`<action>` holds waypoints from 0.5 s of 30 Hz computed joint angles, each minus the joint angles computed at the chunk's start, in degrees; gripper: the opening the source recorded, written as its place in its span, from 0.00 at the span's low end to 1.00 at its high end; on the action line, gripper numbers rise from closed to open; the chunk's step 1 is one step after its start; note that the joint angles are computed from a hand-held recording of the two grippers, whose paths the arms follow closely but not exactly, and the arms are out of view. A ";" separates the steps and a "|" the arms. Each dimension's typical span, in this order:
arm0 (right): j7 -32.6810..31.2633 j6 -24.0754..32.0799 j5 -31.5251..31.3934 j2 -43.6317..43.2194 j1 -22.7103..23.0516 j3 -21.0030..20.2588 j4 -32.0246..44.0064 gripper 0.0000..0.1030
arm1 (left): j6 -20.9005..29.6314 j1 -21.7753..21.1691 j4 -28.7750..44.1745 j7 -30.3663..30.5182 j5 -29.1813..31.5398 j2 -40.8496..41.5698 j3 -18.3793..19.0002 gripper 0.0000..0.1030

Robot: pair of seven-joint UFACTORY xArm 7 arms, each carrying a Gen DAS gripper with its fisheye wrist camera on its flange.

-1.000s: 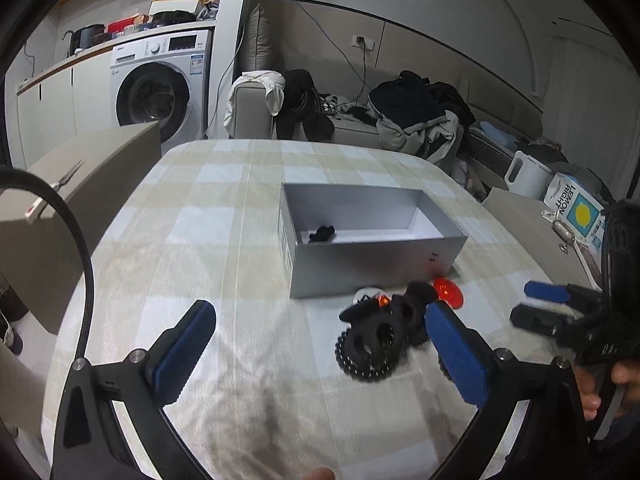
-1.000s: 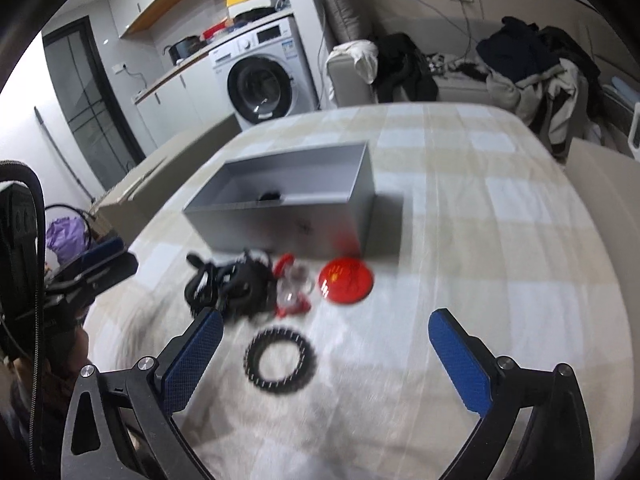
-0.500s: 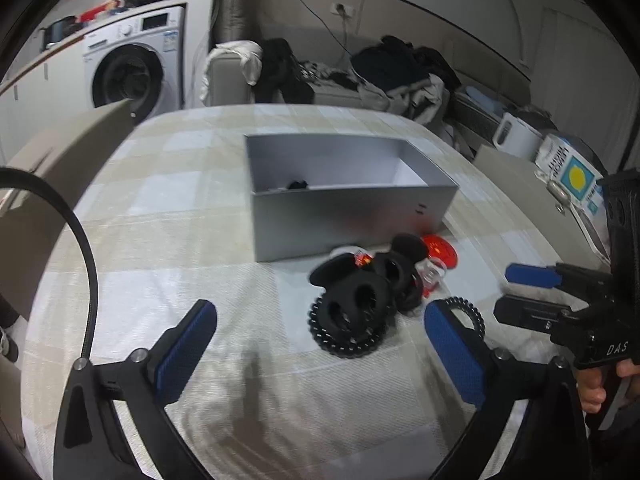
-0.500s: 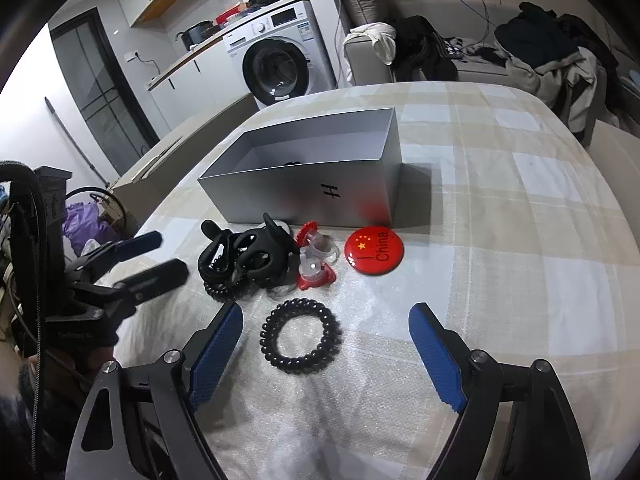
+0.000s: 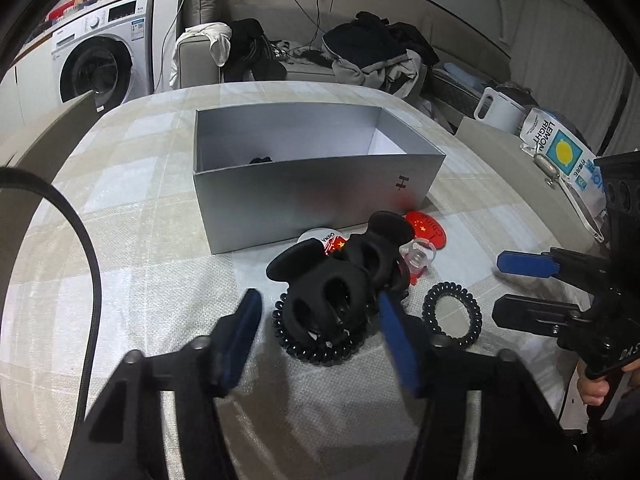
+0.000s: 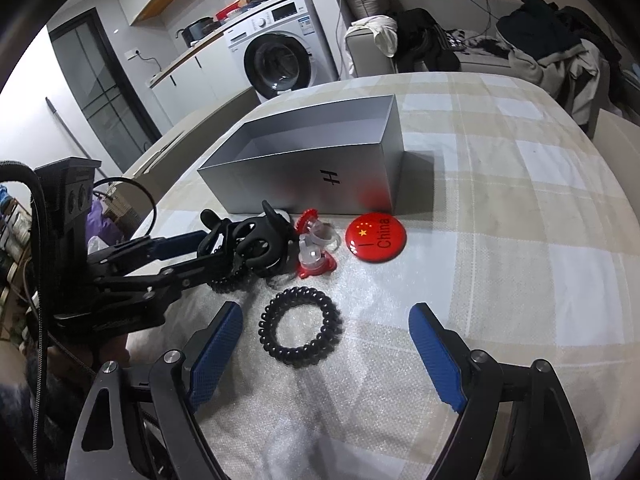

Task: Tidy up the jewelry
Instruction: 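Move the left gripper over the large black claw clip, then grasp the black claw clip with the left gripper while the right gripper grasps a black coil hair tie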

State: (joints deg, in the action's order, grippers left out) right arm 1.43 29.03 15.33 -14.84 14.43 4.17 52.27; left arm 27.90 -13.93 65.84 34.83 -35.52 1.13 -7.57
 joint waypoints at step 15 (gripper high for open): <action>2.77 3.64 -3.88 2.01 -0.82 1.40 1.91 0.55 | -0.77 -0.82 -3.14 6.78 -8.88 -4.57 1.53 0.41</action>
State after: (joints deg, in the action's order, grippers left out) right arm 4.20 32.67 11.45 -12.83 13.61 5.56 54.18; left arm 27.13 -14.75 62.70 41.62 -44.40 -3.44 -6.03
